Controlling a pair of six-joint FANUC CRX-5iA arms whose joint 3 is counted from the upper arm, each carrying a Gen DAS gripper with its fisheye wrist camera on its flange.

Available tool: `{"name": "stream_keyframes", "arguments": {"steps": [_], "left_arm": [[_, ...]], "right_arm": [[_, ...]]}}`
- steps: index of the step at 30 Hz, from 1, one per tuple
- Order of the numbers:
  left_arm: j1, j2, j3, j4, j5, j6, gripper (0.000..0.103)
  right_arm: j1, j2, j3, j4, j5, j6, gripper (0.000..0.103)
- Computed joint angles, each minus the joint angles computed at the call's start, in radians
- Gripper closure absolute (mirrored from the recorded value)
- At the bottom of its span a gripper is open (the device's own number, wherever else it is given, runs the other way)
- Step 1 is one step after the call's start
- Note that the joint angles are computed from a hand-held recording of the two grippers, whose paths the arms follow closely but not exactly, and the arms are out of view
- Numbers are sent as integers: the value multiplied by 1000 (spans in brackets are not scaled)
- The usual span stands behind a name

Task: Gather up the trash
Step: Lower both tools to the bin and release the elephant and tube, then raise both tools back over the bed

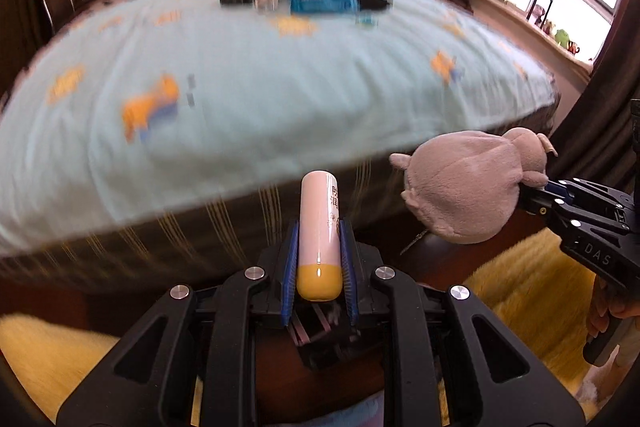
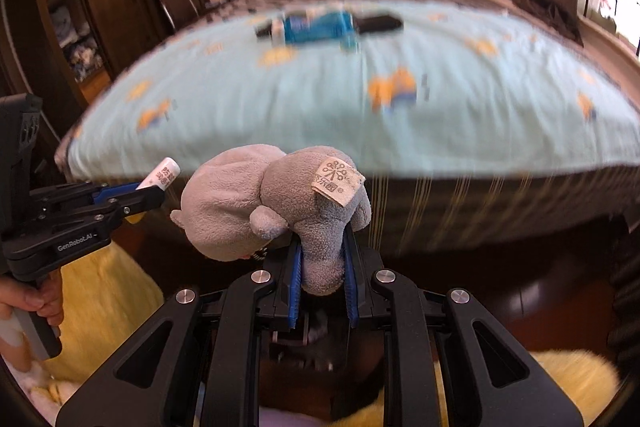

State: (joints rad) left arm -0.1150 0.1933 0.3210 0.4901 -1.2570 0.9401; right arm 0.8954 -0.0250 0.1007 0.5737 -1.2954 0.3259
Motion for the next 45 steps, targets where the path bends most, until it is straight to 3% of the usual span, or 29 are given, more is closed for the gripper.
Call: {"name": "stream_keyframes", "arguments": {"steps": [12,26,29,30,32,33,37,39,42,44,45], "left_arm": [[-37,68,-74,-98,-75,64,85],[-74,161,-23,-153,-167,72,85],[-74,163,-28,-157,-173,73,84],[-72,161,-34,-156,-171,72,84],[-74,161,-41,-159,-162,73,73],[-73,161,-44,-159,-157,73,71],[-74,155,-46,-171,-151,83,66],[-64,155,-44,-173,-151,82,63],[-57,149,-46,-171,-143,85,53],[-53,140,-50,-164,-132,84,32],[-50,138,-53,-160,-126,82,27]], "right_arm": [[-85,102,20,-274,-4,10,84],[-137,173,58,-377,12,75,84],[-155,157,25,-409,62,75,82],[-157,151,5,-413,85,71,82],[-166,149,-1,-426,104,80,81],[-166,147,-6,-424,110,77,80],[-176,143,-6,-397,114,62,49],[-176,139,-12,-382,115,50,45],[-173,127,-27,-359,122,33,30],[-169,110,-45,-327,137,12,22],[-165,99,-50,-309,139,-4,19]]}}
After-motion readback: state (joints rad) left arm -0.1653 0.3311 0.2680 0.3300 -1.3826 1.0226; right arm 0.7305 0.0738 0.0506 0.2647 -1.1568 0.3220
